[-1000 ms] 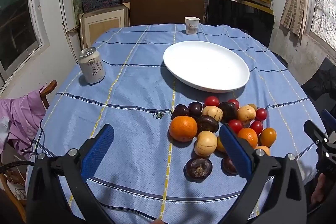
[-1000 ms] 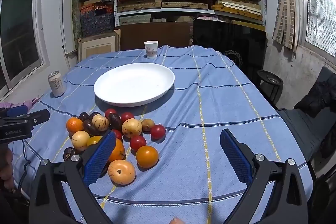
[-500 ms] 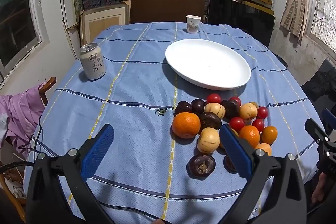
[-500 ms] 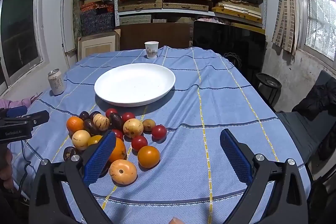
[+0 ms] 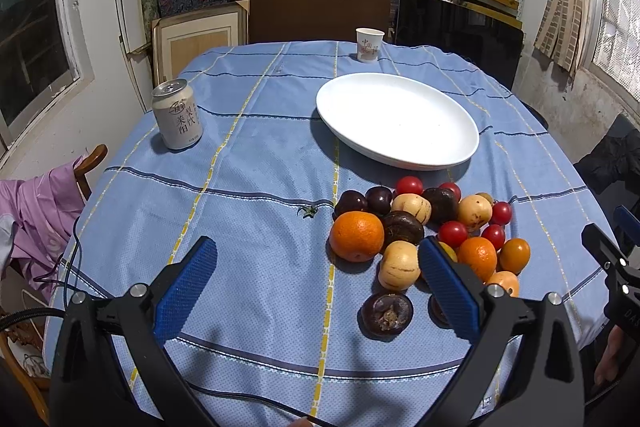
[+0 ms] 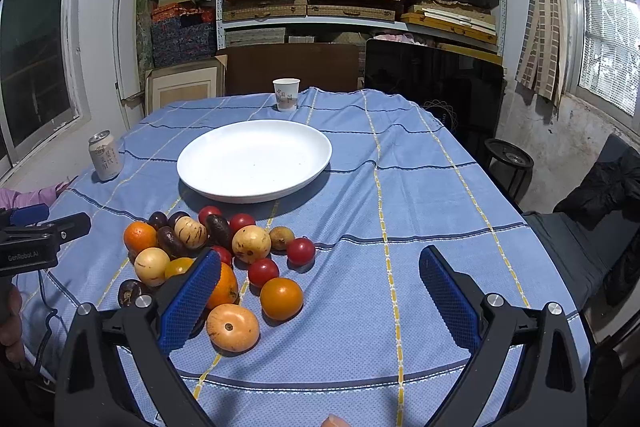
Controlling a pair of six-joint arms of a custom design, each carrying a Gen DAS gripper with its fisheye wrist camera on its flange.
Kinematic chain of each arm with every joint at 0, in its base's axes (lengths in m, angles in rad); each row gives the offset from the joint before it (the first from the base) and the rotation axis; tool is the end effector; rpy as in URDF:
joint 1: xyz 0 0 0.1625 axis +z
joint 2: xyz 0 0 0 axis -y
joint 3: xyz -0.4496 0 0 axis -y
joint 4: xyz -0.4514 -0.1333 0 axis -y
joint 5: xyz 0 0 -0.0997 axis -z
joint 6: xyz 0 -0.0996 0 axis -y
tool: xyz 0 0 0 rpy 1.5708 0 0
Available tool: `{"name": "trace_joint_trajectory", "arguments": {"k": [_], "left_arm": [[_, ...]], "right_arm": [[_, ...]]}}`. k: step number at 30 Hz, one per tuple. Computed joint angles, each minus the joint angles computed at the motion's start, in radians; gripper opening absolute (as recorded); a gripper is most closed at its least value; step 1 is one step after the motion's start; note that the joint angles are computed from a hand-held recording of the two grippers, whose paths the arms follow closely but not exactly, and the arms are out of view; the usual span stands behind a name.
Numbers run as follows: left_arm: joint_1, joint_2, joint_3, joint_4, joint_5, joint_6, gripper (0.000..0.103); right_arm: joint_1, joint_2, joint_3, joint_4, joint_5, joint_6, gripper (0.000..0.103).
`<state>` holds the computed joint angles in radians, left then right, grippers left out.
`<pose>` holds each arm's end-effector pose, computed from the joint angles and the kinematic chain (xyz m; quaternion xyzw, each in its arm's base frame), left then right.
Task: Organize fruits
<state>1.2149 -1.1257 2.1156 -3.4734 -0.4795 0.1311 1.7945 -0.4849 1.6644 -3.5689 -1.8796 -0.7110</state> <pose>0.0201 -0.5821 0.2417 -0.0370 0.7998 -0.4266 0.4207 0.2574 -0.6669 -0.0372 0.3538 -0.8369 0.3476 0.2318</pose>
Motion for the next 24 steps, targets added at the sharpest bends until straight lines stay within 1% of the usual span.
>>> {"name": "trace_joint_trajectory", "arguments": {"k": [24], "left_arm": [[0.01, 0.004, 0.002, 0.005, -0.004, -0.008, 0.099]], "right_arm": [[-0.011, 0.014, -0.005, -0.011, -0.002, -0.012, 0.099]]}}
